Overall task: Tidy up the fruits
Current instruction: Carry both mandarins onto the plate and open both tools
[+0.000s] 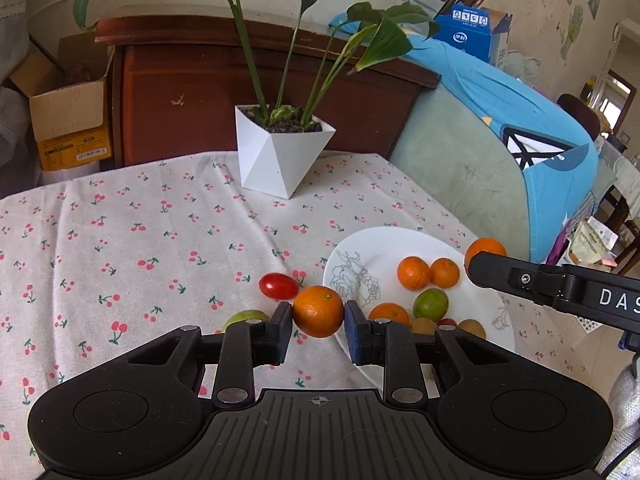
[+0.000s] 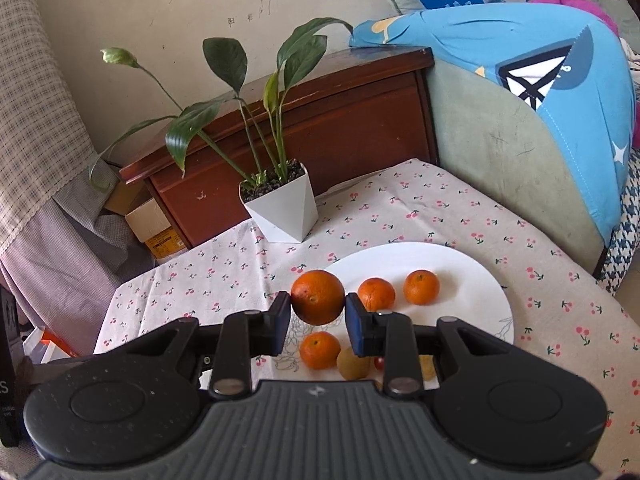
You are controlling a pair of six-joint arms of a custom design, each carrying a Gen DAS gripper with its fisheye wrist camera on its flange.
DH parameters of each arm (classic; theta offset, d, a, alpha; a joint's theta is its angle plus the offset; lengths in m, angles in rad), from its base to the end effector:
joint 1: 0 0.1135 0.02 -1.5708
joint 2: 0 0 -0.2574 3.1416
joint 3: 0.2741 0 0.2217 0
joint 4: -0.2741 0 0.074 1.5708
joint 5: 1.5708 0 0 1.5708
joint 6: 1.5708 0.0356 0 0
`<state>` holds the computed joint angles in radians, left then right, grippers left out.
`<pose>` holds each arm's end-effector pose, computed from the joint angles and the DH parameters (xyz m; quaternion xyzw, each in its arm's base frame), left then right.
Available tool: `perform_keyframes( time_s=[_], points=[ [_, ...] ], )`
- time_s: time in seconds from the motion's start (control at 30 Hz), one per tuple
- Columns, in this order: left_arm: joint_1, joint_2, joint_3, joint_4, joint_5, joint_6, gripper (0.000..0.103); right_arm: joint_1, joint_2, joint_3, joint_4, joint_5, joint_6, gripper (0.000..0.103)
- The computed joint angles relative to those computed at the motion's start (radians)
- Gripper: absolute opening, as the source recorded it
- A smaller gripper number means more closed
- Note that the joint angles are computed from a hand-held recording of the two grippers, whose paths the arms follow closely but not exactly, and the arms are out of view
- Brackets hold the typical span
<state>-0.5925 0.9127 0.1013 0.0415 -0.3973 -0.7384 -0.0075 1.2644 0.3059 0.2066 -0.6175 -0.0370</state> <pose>0.1153 -0.0610 0.1293 -0.1425 0.8948 -0.0930 0.4128 0.1895 0.0192 0.1484 -0.1338 0.8721 0.2702 0.3854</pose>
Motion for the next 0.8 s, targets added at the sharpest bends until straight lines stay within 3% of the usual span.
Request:
perform_keyframes(
  time_s=[0.13,0.5,0.8],
  points=[
    [0.017,-0.001,0.045,-0.008,0.030,0.049,0.025,-0.062,-0.001,0.026,-0.012,-0.029,0.016,0.030],
    [0.093,0.330,0.150,0.196,0.167,0.247,0.026,-0.127,0.116,0.060,-0.015,-0.007,0.067,0.030],
    [0.102,0.510,0.180,0.325,0.202,0.261,0.026,-0.118,0.206,0.068,0.005,0.045,0.089,0.030]
  ],
)
